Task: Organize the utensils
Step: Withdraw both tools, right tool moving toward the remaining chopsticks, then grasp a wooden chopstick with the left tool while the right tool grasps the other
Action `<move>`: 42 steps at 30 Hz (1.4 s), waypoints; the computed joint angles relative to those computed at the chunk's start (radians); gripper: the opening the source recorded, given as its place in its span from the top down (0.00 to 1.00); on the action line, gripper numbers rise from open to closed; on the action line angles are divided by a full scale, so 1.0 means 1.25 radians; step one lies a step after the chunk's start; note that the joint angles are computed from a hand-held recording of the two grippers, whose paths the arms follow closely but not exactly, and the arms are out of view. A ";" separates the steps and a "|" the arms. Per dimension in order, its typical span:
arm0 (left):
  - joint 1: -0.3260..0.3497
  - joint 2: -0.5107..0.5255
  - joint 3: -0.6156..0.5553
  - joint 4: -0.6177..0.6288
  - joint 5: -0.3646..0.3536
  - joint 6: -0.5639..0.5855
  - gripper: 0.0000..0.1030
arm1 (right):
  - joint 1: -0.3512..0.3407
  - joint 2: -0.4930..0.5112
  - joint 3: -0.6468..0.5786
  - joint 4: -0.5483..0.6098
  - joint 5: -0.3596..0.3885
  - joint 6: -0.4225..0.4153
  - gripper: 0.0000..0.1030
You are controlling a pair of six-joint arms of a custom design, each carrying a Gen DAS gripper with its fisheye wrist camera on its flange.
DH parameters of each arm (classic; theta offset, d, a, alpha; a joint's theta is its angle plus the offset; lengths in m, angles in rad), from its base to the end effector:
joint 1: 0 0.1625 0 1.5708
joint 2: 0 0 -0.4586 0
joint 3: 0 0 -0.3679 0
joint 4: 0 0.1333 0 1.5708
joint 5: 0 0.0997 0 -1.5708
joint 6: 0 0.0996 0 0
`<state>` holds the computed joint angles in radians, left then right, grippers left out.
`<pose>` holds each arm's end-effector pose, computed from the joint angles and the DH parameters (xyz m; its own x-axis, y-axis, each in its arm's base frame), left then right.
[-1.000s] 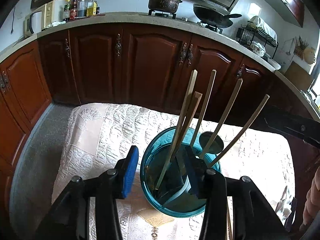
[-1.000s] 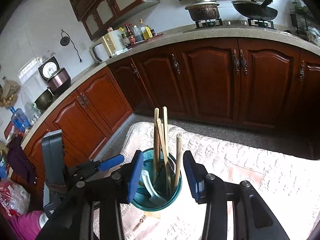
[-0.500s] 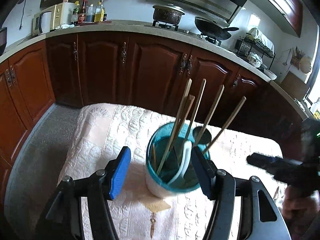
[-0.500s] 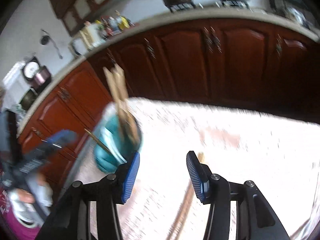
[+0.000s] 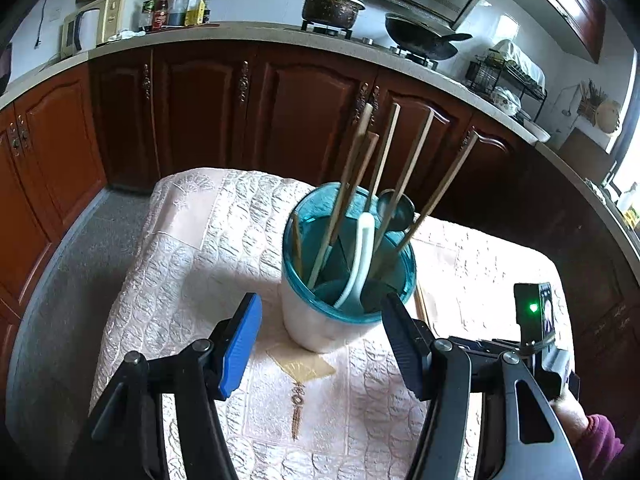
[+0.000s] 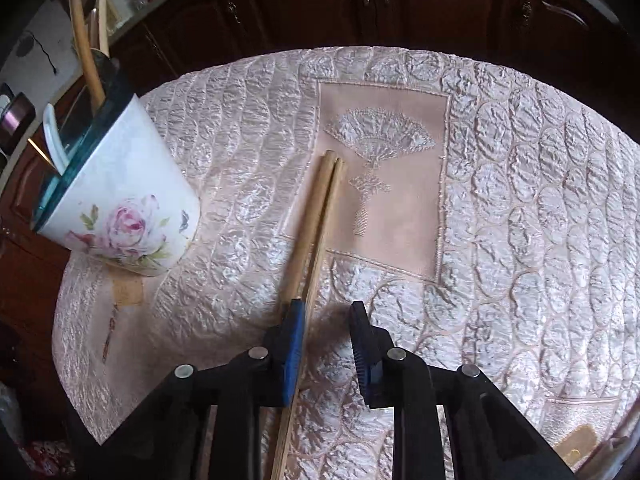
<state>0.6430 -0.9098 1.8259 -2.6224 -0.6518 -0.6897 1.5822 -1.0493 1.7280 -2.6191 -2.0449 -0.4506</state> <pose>-0.3628 -0.5373 0.1863 -0.8515 -0.0532 -0.5217 0.3256 0.7263 -0.6054 0.0951 -0.6388 0.2826 -0.7979 -0.2667 0.5405 -0.3978 0.9067 -0.1398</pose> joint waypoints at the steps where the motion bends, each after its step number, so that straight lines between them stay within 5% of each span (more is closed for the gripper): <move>1: -0.002 0.003 0.001 -0.002 -0.002 0.004 0.39 | 0.000 0.001 -0.001 0.005 0.004 0.004 0.78; 8: -0.011 0.039 -0.009 -0.004 -0.053 0.039 0.39 | 0.002 0.009 0.015 -0.024 -0.004 0.010 0.90; 21: 0.025 0.191 -0.129 -0.006 -0.213 0.094 0.39 | -0.063 -0.082 0.063 -0.032 0.055 0.072 0.92; 26: 0.042 0.244 -0.194 0.030 -0.197 0.091 0.39 | -0.085 -0.114 0.033 0.032 0.109 0.082 0.88; 33: 0.063 0.297 -0.263 0.117 -0.178 0.094 0.40 | -0.081 -0.083 -0.054 0.084 0.108 0.077 0.87; 38: 0.080 0.324 -0.294 0.168 -0.207 0.082 0.84 | -0.073 -0.055 -0.097 0.118 0.103 0.085 0.86; 42: 0.077 0.315 -0.264 0.131 -0.209 0.093 0.93 | -0.068 -0.019 -0.123 0.123 0.102 0.094 0.86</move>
<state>0.7392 -0.5163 1.4959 -2.4589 -0.9130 -0.5734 1.4969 -1.0728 1.5747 -2.4656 -1.9176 -0.3329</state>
